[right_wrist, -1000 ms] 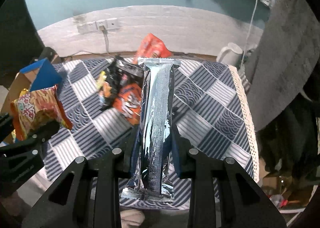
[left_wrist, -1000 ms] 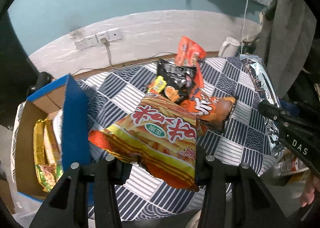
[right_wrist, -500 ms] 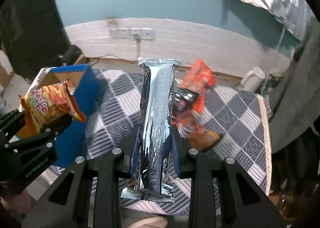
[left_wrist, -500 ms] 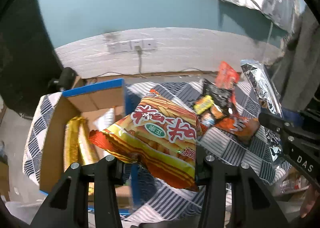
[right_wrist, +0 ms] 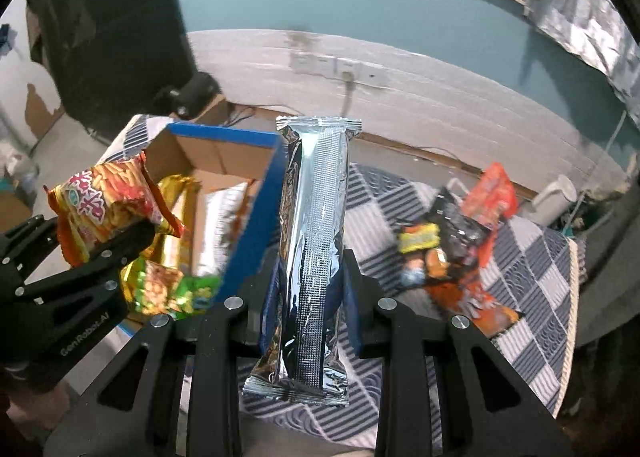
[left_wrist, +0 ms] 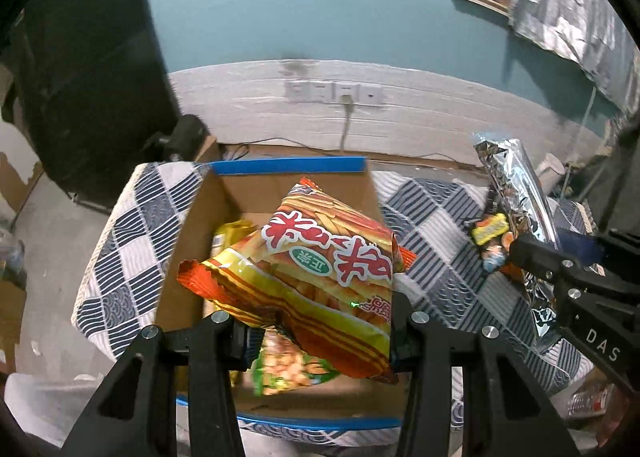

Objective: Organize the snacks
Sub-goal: 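Carry the orange-yellow bag in the left gripper and silver bar in the right over the box, then open both grippers to drop the orange-yellow bag and silver bar into the box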

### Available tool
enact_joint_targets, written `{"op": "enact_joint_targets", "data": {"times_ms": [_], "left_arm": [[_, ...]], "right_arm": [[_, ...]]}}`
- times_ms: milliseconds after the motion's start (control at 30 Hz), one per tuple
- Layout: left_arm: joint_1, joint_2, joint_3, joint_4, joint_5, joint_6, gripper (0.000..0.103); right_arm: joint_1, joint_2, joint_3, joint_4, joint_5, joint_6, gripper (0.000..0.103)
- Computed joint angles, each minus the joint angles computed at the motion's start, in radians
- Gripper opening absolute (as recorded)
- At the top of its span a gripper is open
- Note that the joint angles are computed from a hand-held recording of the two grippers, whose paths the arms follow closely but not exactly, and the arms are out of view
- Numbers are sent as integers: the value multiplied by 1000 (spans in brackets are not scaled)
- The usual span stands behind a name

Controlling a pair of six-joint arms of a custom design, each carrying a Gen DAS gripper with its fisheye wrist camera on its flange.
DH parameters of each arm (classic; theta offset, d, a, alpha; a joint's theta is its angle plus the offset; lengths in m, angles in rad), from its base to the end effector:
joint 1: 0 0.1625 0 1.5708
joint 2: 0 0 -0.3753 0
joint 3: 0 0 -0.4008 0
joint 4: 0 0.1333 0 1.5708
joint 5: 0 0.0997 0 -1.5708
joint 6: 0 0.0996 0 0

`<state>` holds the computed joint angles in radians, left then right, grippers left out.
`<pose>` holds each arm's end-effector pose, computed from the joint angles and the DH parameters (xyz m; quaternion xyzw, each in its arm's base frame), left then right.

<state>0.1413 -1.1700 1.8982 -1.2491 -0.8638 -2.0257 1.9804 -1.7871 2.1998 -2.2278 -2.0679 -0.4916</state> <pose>-0.3973 -0.2565 0.1172 -0.0726 0.8270 -0.3693 0.4176 0.2398 -0.3369 0.3075 0.3920 -0.8791 0.1080 0.2488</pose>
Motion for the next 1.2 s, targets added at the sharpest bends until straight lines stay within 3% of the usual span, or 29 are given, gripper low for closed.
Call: {"op": "enact_joint_targets", "data": {"times_ms": [433,800,1100,1200], "left_arm": [[-5,-148,121,63,-57,-106,47],[30,-247,235,-5,-114,-111,49],[37,-235,216,23,-123,-129,74],[34,-232,211,22,-117,-130,74]], "right_arm": [[73,150,-2,-6,25,77,28],[82,248,-14,15,55,128,28],[67,249,-21,41,52,141,37],[54,236,-26,53,53,147,37]]}}
